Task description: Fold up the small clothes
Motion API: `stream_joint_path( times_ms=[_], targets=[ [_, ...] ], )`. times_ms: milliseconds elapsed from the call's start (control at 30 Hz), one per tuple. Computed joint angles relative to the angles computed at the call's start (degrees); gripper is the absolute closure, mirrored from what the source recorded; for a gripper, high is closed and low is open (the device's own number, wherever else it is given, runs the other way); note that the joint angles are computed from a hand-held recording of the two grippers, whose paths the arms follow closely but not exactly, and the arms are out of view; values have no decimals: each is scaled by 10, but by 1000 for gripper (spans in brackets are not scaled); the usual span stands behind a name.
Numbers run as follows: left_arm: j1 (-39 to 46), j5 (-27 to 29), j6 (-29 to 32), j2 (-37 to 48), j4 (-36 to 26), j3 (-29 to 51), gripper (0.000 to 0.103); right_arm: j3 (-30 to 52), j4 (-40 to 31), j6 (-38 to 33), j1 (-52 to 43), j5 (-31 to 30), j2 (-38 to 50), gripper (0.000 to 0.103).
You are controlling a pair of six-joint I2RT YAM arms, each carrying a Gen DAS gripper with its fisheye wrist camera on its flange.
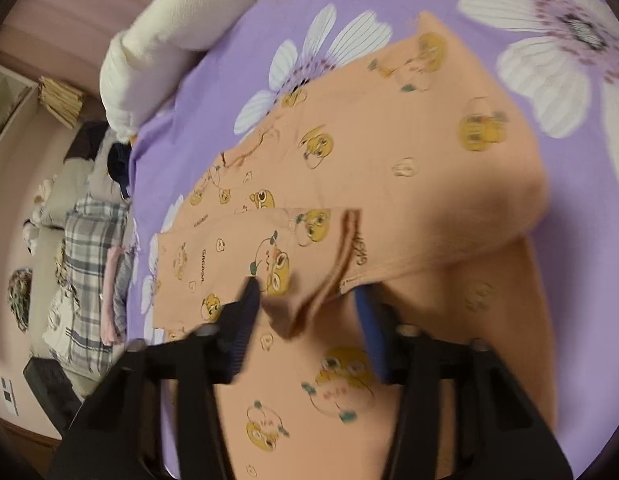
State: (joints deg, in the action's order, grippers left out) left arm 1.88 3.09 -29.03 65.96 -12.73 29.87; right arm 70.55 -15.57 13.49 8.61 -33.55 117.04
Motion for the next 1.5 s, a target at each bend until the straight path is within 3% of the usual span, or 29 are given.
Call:
stream_joint_path(
  times_ms=[33, 67, 167, 400, 533, 700, 833, 1067, 1300, 1367, 1433, 1500],
  targets=[
    [11, 6, 4, -6, 1, -5, 30, 12, -13, -1, 6, 16, 3, 87],
    [22, 11, 4, -7, 2, -6, 30, 20, -22, -7, 13, 28, 3, 94],
    [59, 31, 14, -23, 0, -16, 30, 26, -25, -36, 26, 57, -25, 96],
    [82, 37, 20, -7, 19, -14, 30, 16, 12, -91, 0, 64, -102, 96],
    [72, 36, 8, 23, 35, -1, 30, 59, -26, -99, -16, 48, -40, 96],
    [41, 33, -1, 58, 42, 26, 30, 93, -67, -91, -5, 93, 6, 92],
    [21, 28, 3, 65, 46, 34, 30, 103, -94, -98, -18, 121, -1, 71],
    [17, 33, -4, 79, 54, 33, 30, 44, -51, -134, -62, 64, -83, 71],
    [-2, 45, -14, 90, 58, 40, 30, 113, -73, -161, -14, 131, -8, 71],
    [-5, 54, -15, 98, 65, 43, 30, 129, -77, -157, -9, 137, 8, 75],
    [-7, 62, -19, 111, 72, 49, 30, 129, -68, -165, -3, 140, 9, 93],
    [0, 85, -27, 122, 83, 50, 30, 127, -65, -183, 7, 146, 2, 98]
  ],
)
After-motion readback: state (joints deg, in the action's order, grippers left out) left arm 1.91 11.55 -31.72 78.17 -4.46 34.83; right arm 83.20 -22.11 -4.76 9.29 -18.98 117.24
